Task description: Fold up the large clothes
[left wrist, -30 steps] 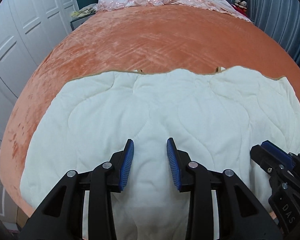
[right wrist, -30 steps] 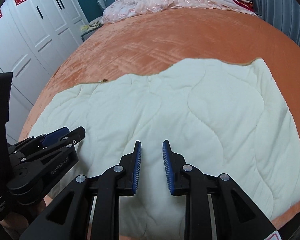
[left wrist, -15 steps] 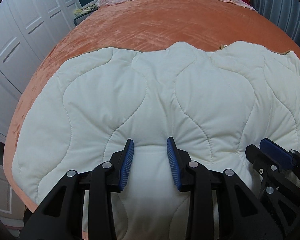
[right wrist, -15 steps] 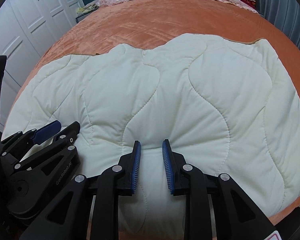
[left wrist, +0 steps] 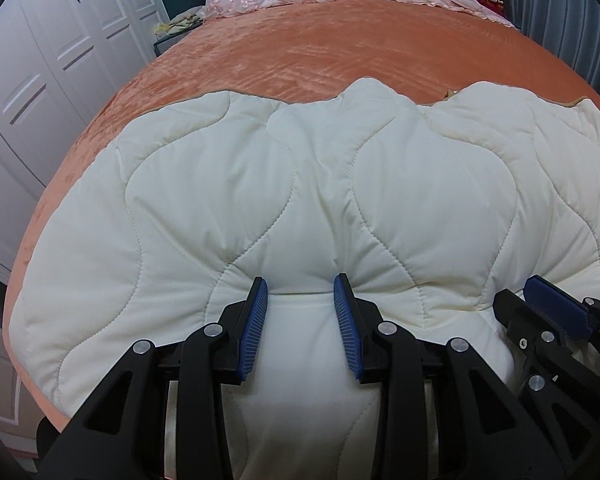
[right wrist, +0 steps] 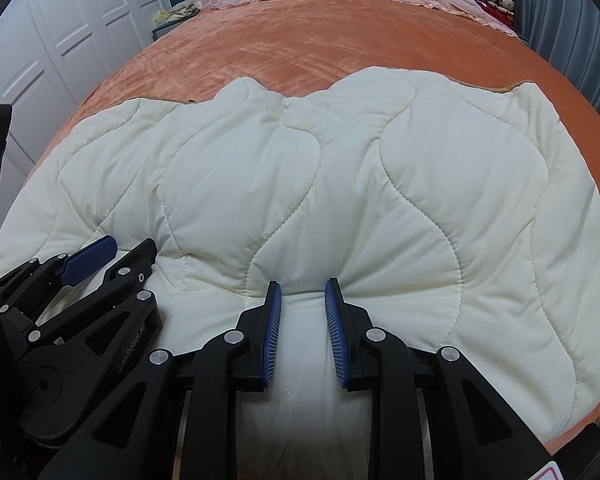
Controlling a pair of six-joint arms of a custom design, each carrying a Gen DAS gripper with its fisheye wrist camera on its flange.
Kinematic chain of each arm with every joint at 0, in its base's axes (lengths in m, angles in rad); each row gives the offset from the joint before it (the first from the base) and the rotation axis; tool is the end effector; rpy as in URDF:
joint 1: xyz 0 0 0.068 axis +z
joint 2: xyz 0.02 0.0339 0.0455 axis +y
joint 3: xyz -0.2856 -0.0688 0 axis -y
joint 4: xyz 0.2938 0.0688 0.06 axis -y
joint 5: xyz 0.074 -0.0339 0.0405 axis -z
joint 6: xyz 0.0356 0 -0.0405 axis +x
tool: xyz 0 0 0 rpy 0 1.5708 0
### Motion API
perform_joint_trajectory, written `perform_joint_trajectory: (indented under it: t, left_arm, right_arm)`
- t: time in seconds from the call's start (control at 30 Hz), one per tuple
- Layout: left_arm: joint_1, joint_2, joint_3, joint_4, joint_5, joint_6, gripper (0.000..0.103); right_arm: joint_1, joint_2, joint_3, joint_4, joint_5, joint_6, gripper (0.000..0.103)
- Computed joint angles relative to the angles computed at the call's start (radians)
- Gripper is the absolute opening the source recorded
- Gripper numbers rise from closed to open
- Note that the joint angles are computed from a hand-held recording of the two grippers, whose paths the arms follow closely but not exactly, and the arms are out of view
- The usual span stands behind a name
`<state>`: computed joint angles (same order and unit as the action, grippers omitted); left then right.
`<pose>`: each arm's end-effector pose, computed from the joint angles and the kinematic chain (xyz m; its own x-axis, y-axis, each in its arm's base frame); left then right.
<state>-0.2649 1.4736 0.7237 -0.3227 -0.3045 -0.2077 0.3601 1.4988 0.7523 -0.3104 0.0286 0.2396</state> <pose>0.2921 -0.0682 0.1466 -0.8526 0.0274 -0.5219 -0.0657 0.9851 0.1592 0.2902 0.1082 0.1475 -0.8722 -0.0749 -0.4834 -0.1360 0.9864 0.0925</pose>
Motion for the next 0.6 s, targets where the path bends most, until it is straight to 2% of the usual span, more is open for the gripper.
perform_joint_trajectory:
  t: [0.17, 0.23, 0.27, 0.33, 0.4, 0.5, 0.6]
  left_arm:
    - [0.011, -0.013, -0.003, 0.000, 0.017, 0.014, 0.033]
    - [0.046, -0.060, -0.002, -0.041, 0.084, 0.012, 0.035]
    - [0.083, -0.100, -0.005, -0.071, 0.145, 0.001, 0.038]
    - [0.165, -0.194, -0.026, -0.130, 0.239, -0.020, 0.050]
    - [0.245, -0.284, -0.051, -0.182, 0.281, -0.013, 0.051]
    - [0.417, -0.392, -0.080, -0.262, 0.335, 0.026, 0.058]
    - [0.608, -0.422, -0.090, -0.305, 0.421, 0.087, 0.059]
  right_arm:
    - [0.008, 0.011, 0.028, -0.040, 0.009, -0.008, 0.025]
    - [0.013, 0.000, 0.064, -0.105, 0.010, 0.012, 0.025]
    - [0.010, -0.021, 0.071, -0.129, -0.015, 0.024, 0.026]
    - [0.003, -0.069, 0.068, -0.153, -0.086, 0.045, 0.025]
    - [0.023, -0.103, 0.067, -0.174, -0.107, 0.065, 0.025]
    - [0.065, -0.107, 0.067, -0.194, -0.125, 0.071, 0.025]
    - [0.103, -0.070, 0.059, -0.184, -0.110, 0.088, 0.025]
